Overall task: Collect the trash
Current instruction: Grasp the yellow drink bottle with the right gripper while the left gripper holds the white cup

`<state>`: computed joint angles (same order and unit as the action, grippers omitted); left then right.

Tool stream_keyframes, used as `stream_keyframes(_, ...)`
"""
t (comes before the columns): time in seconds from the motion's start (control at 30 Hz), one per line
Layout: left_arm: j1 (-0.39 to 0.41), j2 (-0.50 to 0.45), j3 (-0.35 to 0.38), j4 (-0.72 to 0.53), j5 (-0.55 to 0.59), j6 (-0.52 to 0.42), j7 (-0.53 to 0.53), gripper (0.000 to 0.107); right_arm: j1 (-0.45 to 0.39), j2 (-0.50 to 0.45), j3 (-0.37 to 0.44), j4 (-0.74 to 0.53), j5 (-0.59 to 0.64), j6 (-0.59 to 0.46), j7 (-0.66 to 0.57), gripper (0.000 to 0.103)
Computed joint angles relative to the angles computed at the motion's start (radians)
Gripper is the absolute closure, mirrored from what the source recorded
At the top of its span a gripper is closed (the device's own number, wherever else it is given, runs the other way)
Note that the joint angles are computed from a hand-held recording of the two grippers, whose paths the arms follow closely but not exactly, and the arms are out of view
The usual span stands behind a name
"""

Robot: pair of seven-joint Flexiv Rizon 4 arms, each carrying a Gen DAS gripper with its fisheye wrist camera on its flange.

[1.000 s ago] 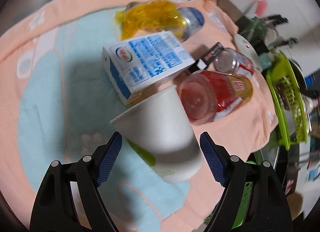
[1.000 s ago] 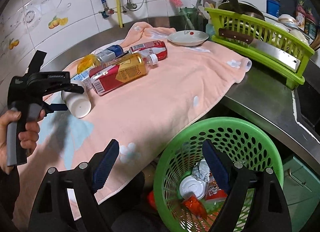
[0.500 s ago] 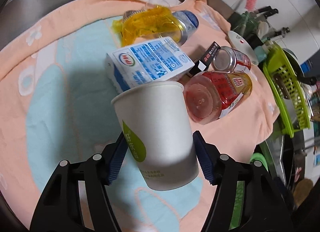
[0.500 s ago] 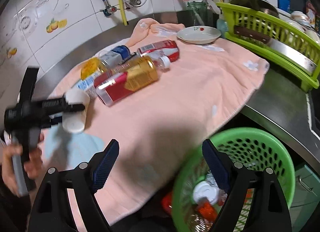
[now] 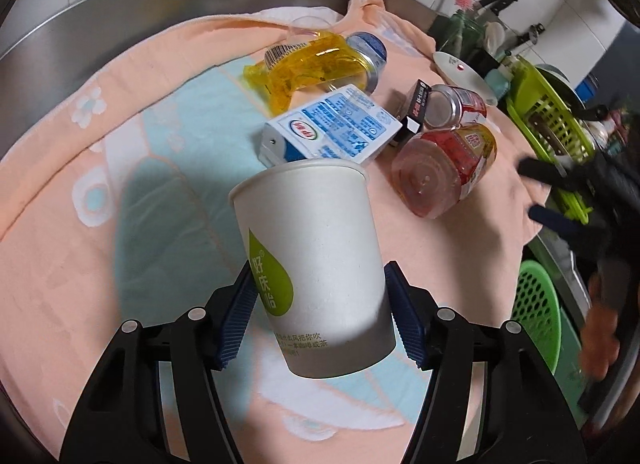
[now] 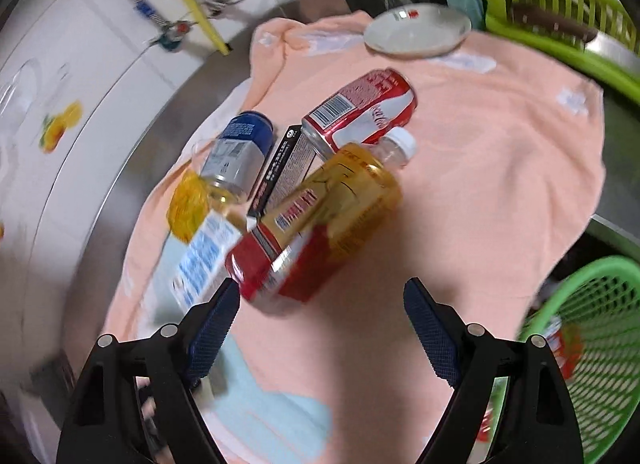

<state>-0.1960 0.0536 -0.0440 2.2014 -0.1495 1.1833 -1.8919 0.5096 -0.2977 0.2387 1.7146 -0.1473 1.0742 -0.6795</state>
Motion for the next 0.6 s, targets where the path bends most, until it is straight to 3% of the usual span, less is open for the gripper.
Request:
stream_keyframes(0.33,-0.008,0.018,0.015,0.05,-0.103,0.04,0.157,0.044,0.032,-0.126,-0.031,-0.185,0.042,-0.107,0.191,0.026)
stream_keyframes(0.6,-0.008,0.008,0.011,0.05,-0.128,0.032,0.198,0.044,0.029,-0.183,-0.041,-0.265,0.064,-0.184,0.299,0.026)
